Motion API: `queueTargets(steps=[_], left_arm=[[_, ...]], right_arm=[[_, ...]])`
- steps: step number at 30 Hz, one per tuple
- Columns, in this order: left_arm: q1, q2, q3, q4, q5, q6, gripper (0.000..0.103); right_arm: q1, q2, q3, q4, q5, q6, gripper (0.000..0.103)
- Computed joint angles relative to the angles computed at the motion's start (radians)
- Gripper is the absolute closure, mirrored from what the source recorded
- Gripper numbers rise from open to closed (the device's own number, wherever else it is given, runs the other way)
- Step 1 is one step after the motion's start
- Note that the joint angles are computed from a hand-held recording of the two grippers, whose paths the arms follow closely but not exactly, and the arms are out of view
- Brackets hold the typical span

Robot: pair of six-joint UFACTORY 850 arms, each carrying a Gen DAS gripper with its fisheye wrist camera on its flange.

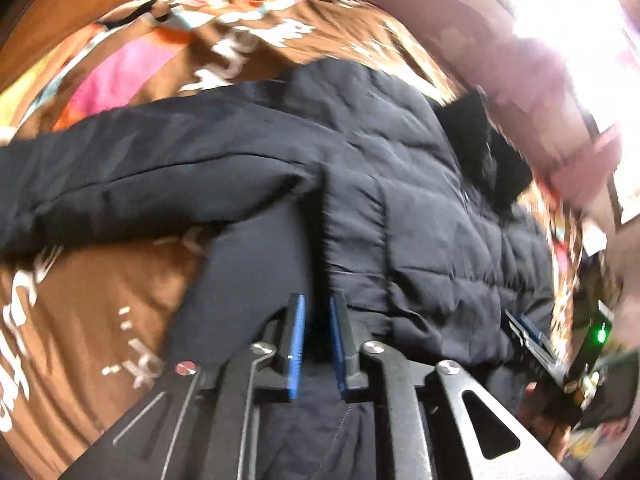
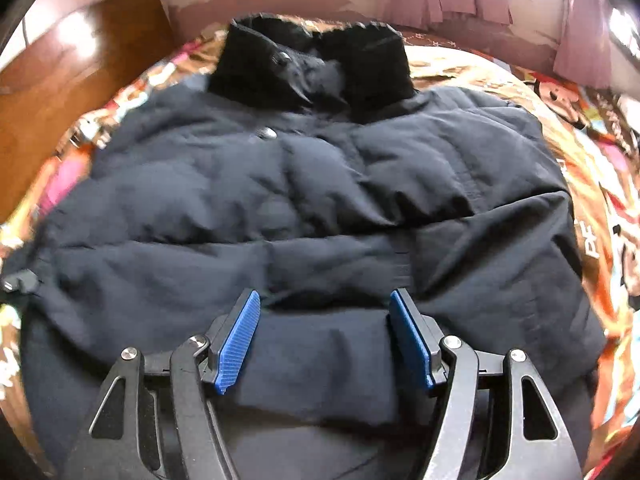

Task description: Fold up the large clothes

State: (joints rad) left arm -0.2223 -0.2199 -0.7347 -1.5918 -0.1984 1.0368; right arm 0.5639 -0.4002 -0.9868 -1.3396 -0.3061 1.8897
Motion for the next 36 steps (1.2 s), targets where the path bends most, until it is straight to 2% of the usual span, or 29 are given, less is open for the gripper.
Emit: queueTargets(steps=[1,3,5,6,7,8,10,12,15,17,20,24,28,33,35,36], left_arm=[[0.029,0.017,0.014,0.007,-0.021,-0.021,0.087],[0.071,0.038,0.033,0.047,-0.036,-0.073,0.072],[0.122,0.068,0.06,0.061,-0.038,-0.109,0.036],[0.157,0.096,0.085,0.011,-0.027,-0.082,0.029],[0.179,0.105,0.098,-0.036,-0.021,-0.045,0.025],[0.209,0.118,0.11,-0.041,-0.017,-0.048,0.025],[0.274,0.121,0.117,0.045,-0.022,-0.132,0.025],[0.339,0.117,0.124,0.06,-0.012,-0.139,0.025],[0.426,0.086,0.114,0.094,0.025,-0.158,0.025],[0.481,0.051,0.104,0.003,0.019,-0.07,0.025],[0.555,-0.028,0.07,-0.017,-0.003,-0.073,0.025],[0.618,-0.125,0.036,-0.071,-0.066,-0.073,0.025],[0.634,-0.169,0.023,-0.145,-0.089,-0.026,0.029],[0.613,-0.18,0.003,-0.18,-0.077,0.08,0.061],[0.605,-0.169,-0.003,-0.195,-0.061,0.114,0.085],[0.608,-0.16,-0.003,-0.217,-0.064,0.145,0.088]], right_arm=[[0.012,0.014,0.007,-0.051,0.001,0.073,0.039],[0.028,0.031,0.01,-0.105,0.004,0.15,0.031],[0.058,0.026,-0.014,-0.142,0.005,0.209,0.027],[0.066,0.018,-0.028,-0.143,0.011,0.213,0.027],[0.079,0.002,-0.053,-0.138,0.021,0.21,0.027],[0.088,-0.01,-0.072,-0.145,0.03,0.215,0.027],[0.111,-0.052,-0.132,-0.143,0.046,0.196,0.027],[0.132,-0.099,-0.199,-0.134,0.058,0.157,0.027],[0.161,-0.167,-0.297,-0.112,0.047,0.097,0.027],[0.179,-0.212,-0.364,-0.07,0.023,0.03,0.027],[0.198,-0.287,-0.479,0.065,-0.03,-0.141,0.027],[0.21,-0.405,-0.647,0.333,-0.13,-0.441,0.027],[0.22,-0.463,-0.713,0.419,-0.19,-0.548,0.027],[0.232,-0.47,-0.706,0.367,-0.21,-0.51,0.022],[0.23,-0.458,-0.69,0.349,-0.194,-0.486,0.022],[0.227,-0.451,-0.68,0.336,-0.179,-0.469,0.022]])
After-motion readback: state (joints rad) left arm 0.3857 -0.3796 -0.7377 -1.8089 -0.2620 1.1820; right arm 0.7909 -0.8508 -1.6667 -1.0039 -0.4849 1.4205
